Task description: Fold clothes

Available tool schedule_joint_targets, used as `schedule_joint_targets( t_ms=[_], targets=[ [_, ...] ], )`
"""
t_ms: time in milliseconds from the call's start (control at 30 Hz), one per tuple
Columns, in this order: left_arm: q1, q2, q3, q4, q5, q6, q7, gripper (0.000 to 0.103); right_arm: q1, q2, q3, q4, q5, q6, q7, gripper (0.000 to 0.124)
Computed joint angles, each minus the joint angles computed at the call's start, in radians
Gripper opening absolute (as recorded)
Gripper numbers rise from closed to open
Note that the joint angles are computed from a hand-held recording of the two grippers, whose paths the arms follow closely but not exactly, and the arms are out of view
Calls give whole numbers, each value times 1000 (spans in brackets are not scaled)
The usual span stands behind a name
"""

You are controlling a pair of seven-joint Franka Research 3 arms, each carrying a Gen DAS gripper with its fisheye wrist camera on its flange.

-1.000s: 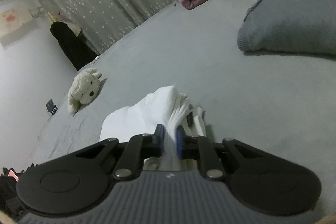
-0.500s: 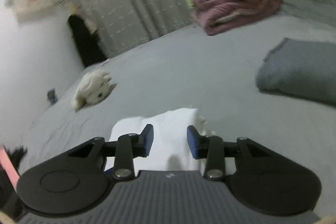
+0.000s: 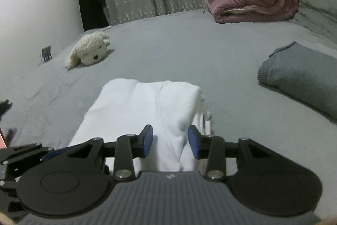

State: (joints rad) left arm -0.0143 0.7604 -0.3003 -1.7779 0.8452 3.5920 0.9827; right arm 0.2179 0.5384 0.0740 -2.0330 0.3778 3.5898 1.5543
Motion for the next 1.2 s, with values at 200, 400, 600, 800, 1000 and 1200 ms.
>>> schedule_joint_targets(
  t_ms=[200, 400, 600, 800, 1000, 1200],
  targets=[
    [85, -26, -107, 32, 7, -198, -96, 85, -13, -11, 23, -3, 0, 16, 70, 70],
    [105, -25, -145, 77, -126, -411, -51, 86, 39, -10, -29, 46, 103, -104, 94, 74],
    [240, 108, -361, 182, -293, -594, 133, 86, -32, 0, 37, 70, 108, -168, 176, 77],
    [269, 214, -444, 279, -422, -648, 250, 85, -364, 48, 342, 36, -71, -112, 372, 77],
    [238, 269, -442, 346, -522, -626, 295, 85, -563, 112, 513, 7, -237, -30, 558, 78],
    [224, 293, -442, 348, -610, -556, 337, 72, -638, 137, 566, -1, -385, -31, 659, 60]
  ],
)
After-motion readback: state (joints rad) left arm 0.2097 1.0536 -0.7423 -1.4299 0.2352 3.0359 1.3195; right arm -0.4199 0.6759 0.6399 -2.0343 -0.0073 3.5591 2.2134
